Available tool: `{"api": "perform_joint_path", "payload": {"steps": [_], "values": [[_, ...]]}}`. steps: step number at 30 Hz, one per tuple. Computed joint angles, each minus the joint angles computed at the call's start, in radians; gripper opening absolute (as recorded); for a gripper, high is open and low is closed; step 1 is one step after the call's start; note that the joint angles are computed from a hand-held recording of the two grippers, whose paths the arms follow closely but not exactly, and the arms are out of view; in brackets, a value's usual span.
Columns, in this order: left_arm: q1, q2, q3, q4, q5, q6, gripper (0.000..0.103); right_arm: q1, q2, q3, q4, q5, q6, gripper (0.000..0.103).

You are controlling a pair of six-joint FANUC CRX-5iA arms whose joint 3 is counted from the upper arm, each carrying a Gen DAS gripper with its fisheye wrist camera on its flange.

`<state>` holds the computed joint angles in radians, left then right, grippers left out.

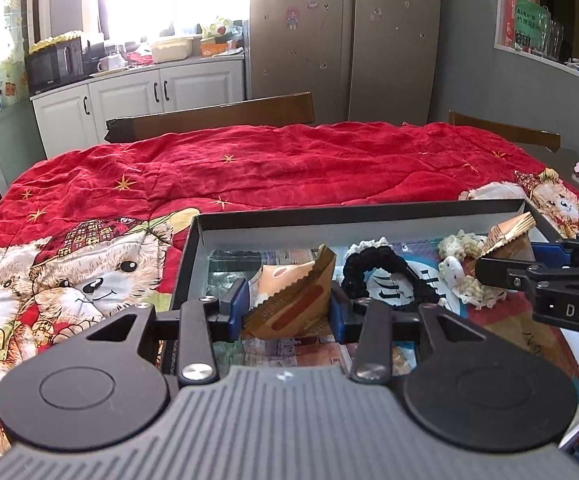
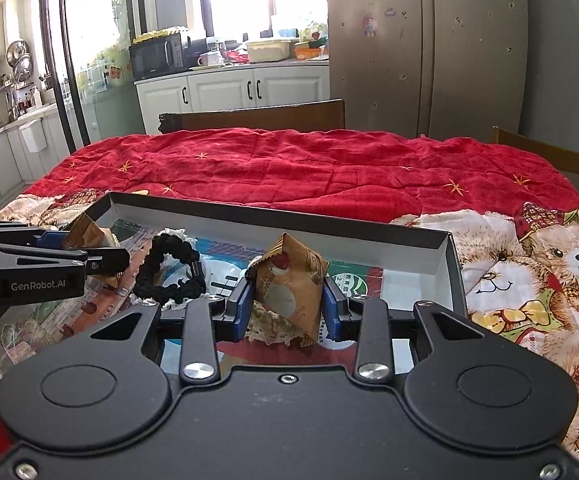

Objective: Organize objects

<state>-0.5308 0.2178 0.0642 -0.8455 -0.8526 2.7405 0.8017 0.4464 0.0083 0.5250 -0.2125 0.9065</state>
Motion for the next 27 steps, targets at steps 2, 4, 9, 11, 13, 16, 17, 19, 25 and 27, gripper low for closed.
{"api": "perform_joint_path", "payload": {"steps": [2, 4, 9, 11, 13, 16, 17, 19, 25, 27], "values": [[0.001, 0.004, 0.005, 0.007, -0.006, -0.011, 0.045, 0.001, 0.001, 0.002, -0.002, -0.003, 0.004, 0.034], [0.007, 0.009, 0.011, 0.022, -0.008, -0.032, 0.045, 0.002, 0.002, 0.008, -0.015, -0.011, 0.020, 0.034], [0.009, 0.023, 0.027, 0.039, -0.027, -0.069, 0.046, 0.005, 0.008, 0.030, -0.064, -0.031, 0.076, 0.034], [0.008, 0.029, 0.035, 0.044, -0.038, -0.082, 0.046, 0.006, 0.010, 0.033, -0.069, -0.034, 0.084, 0.034], [0.007, 0.033, 0.040, 0.045, -0.045, -0.089, 0.046, 0.006, 0.012, 0.037, -0.076, -0.037, 0.092, 0.034], [0.007, 0.036, 0.043, 0.047, -0.047, -0.094, 0.045, 0.007, 0.013, 0.040, -0.083, -0.041, 0.104, 0.034], [0.007, 0.036, 0.043, 0.048, -0.047, -0.096, 0.045, 0.008, 0.013, 0.042, -0.089, -0.043, 0.112, 0.034], [0.007, 0.036, 0.044, 0.047, -0.048, -0.095, 0.045, 0.009, 0.012, 0.039, -0.082, -0.041, 0.108, 0.034], [0.003, 0.038, 0.047, 0.039, -0.058, -0.097, 0.047, 0.009, 0.013, 0.045, -0.100, -0.046, 0.127, 0.036], [0.003, 0.037, 0.046, 0.038, -0.058, -0.093, 0.052, 0.009, 0.013, 0.046, -0.104, -0.047, 0.131, 0.037]]}}
